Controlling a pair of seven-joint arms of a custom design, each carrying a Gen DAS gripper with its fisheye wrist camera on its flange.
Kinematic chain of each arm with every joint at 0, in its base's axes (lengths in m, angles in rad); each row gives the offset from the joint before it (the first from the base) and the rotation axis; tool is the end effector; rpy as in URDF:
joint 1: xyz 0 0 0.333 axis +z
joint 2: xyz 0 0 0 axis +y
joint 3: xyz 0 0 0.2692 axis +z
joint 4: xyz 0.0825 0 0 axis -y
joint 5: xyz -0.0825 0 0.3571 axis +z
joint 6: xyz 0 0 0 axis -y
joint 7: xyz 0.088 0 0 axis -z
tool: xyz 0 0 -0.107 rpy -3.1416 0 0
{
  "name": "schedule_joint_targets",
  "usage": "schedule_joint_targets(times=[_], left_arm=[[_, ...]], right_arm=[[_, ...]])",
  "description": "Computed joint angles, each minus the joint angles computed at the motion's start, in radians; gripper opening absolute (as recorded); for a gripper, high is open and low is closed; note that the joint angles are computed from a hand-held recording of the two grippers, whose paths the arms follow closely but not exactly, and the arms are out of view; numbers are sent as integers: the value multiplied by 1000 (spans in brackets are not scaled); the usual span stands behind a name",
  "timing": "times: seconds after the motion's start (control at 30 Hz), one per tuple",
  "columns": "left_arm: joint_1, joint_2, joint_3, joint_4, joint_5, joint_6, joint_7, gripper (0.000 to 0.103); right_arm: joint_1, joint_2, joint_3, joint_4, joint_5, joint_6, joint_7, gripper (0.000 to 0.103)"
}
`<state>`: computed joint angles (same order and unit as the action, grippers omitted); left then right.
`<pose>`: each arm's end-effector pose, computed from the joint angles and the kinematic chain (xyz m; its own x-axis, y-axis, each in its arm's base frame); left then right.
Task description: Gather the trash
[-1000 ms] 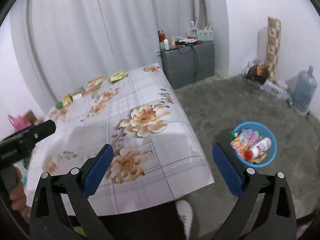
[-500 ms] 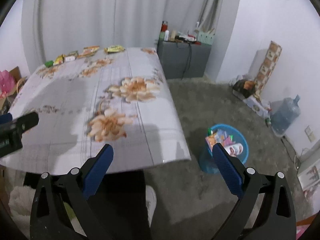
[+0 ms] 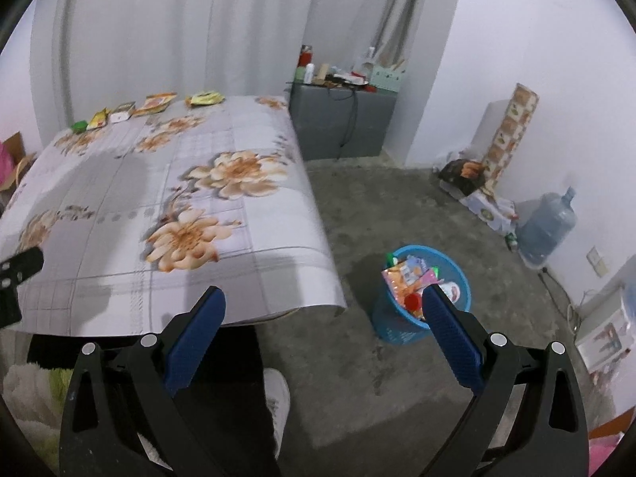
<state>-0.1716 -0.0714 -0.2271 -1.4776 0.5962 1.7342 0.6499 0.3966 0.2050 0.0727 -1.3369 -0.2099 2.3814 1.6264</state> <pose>0.4948 -0.1588 0.6897 0.5276 -0.8421 -0.1114 -0.6942 -0.3519 -0.6279 0.5640 0.2771 0.6671 0.4066 -0.9007 0.1529 -0.5564 -0.3768 -0.7406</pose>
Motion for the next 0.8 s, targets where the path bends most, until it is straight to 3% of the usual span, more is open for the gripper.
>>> schedule_joint_targets(times=[0.8], left_arm=[[-4,6,1,16,-13,-29,-6,97]], right_arm=[[-7,-5,2,-9,40,-27,-22,95]])
